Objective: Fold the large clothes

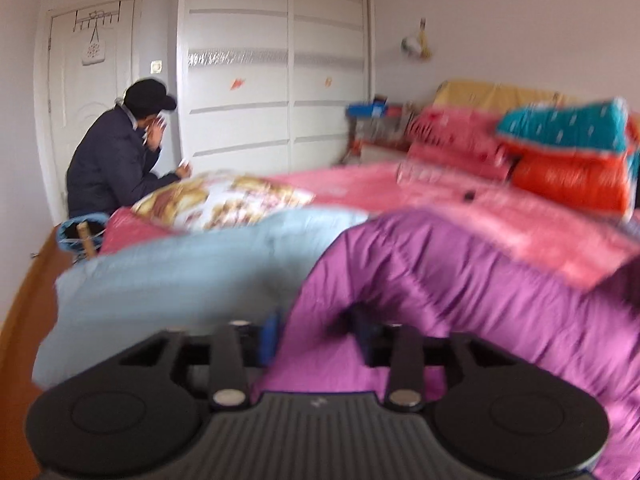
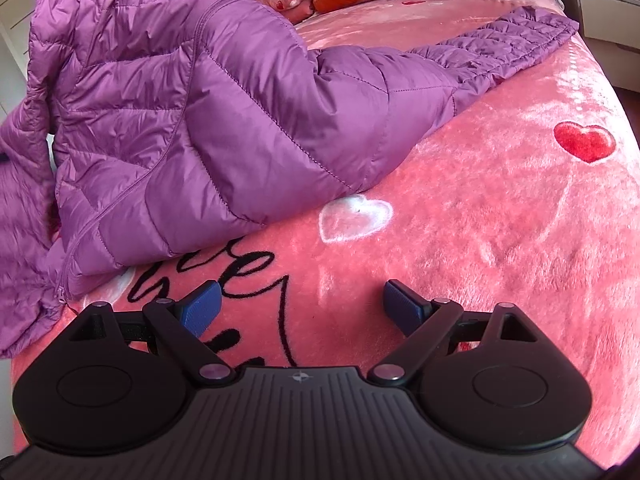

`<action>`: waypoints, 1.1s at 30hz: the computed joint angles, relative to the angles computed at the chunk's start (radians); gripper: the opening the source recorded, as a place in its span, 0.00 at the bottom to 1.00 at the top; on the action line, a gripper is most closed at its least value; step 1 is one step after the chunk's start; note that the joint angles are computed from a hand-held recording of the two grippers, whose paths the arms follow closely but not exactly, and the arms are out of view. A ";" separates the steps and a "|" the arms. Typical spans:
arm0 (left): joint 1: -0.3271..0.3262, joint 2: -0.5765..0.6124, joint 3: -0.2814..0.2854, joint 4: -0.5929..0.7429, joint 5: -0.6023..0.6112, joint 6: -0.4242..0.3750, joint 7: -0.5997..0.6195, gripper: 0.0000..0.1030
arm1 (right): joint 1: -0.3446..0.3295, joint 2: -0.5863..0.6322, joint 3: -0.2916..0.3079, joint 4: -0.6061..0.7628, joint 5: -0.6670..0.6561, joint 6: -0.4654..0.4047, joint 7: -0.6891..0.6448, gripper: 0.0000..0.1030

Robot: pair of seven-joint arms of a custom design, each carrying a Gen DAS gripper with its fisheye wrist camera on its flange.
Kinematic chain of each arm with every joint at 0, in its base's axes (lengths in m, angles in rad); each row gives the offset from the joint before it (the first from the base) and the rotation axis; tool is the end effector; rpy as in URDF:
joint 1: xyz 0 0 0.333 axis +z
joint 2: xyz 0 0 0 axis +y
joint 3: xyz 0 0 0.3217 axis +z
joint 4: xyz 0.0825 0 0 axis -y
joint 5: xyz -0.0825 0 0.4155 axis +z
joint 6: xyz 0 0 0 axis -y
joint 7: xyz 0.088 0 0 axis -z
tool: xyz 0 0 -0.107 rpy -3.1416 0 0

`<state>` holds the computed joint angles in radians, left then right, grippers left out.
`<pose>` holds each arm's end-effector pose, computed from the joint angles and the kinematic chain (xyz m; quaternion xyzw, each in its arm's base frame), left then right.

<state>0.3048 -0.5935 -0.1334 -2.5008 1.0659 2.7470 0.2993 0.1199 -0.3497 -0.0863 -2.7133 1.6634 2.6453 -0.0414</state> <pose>0.4422 0.0341 0.5560 -0.7528 0.4024 -0.2289 0.4679 0.4121 -0.0101 0.3256 -0.6838 0.5687 -0.0860 0.4490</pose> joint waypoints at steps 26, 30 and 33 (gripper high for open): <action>-0.415 -0.587 0.096 -0.458 -0.622 -0.164 0.401 0.85 | -0.017 -0.068 -0.025 -0.030 -0.044 -0.001 0.064 1.00; -0.433 -0.432 0.097 -0.456 -0.679 0.058 0.326 0.84 | -0.030 -0.077 -0.043 -0.035 -0.077 -0.020 0.078 1.00; -0.374 -0.304 0.033 -0.436 -0.663 0.187 0.250 0.80 | -0.038 -0.080 -0.053 -0.034 -0.096 -0.038 0.096 1.00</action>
